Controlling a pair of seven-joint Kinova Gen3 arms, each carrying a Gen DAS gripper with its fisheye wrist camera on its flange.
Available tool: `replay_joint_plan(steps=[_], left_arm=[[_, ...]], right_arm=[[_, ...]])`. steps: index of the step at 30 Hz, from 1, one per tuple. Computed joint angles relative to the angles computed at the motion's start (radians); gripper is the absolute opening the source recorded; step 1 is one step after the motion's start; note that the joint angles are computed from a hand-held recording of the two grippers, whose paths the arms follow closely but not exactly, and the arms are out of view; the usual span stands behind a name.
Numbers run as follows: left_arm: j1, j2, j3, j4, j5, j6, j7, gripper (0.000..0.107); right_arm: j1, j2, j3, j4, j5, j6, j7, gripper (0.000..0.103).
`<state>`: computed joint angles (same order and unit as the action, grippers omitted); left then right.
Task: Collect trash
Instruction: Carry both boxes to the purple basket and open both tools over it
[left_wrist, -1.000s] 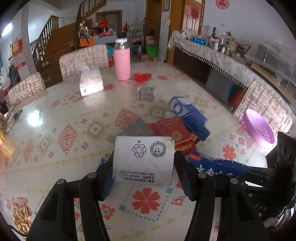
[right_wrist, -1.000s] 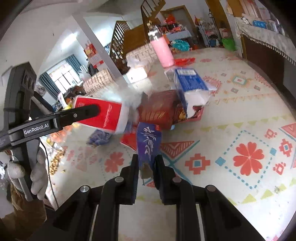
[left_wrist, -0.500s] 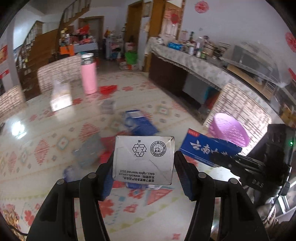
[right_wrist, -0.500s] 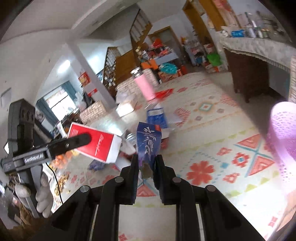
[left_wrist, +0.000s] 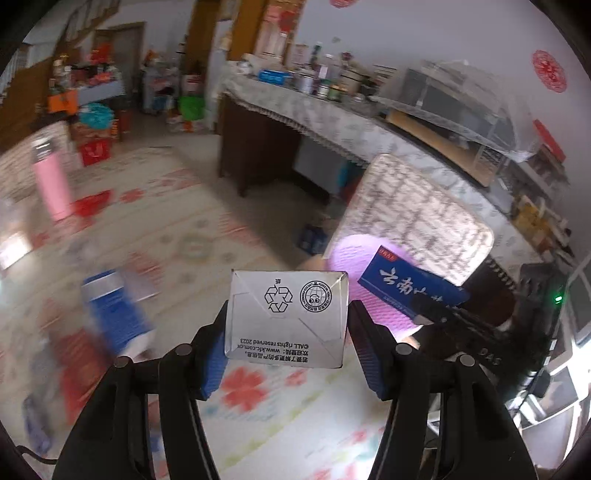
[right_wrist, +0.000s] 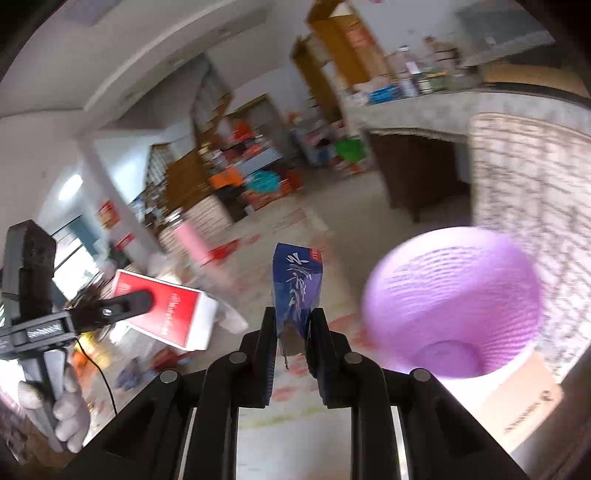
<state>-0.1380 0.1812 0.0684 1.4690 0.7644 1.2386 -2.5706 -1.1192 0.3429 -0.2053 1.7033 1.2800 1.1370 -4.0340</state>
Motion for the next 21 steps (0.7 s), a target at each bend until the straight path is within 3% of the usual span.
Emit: replay_joint_plan(steps=[8, 12, 13, 14, 16, 21], left_arm=[[0.202, 0.063, 0.097, -0.068, -0.086, -0.116, 0.156, 0.06], [0.291, 0.095, 0.125, -0.084, -0.156, -0.195, 0.224, 0.065], [0.304, 0.097, 0.126, -0.086, -0.178, -0.201, 0.244, 0.069], [0.314, 0.104, 0.128, -0.092, -0.195, -0.198, 0.265, 0.072], [0.309, 0.102, 0.134, -0.078, -0.196, -0.195, 0.269, 0.075], [0.293, 0.052, 0.125, -0.014, -0.212, -0.221, 0.256, 0.075]], right_arm=[[0.047, -0.109, -0.044, 0.192, -0.096, 0.048, -0.148, 0.021], [0.077, -0.11, -0.064, 0.223, -0.124, 0.041, -0.184, 0.023], [0.08, -0.106, -0.067, 0.223, -0.133, 0.042, -0.187, 0.034], [0.08, -0.105, -0.068, 0.228, -0.133, 0.043, -0.196, 0.053], [0.076, -0.1, -0.068, 0.231, -0.119, 0.058, -0.21, 0.074], [0.068, -0.088, -0.069, 0.217, -0.112, 0.07, -0.194, 0.077]])
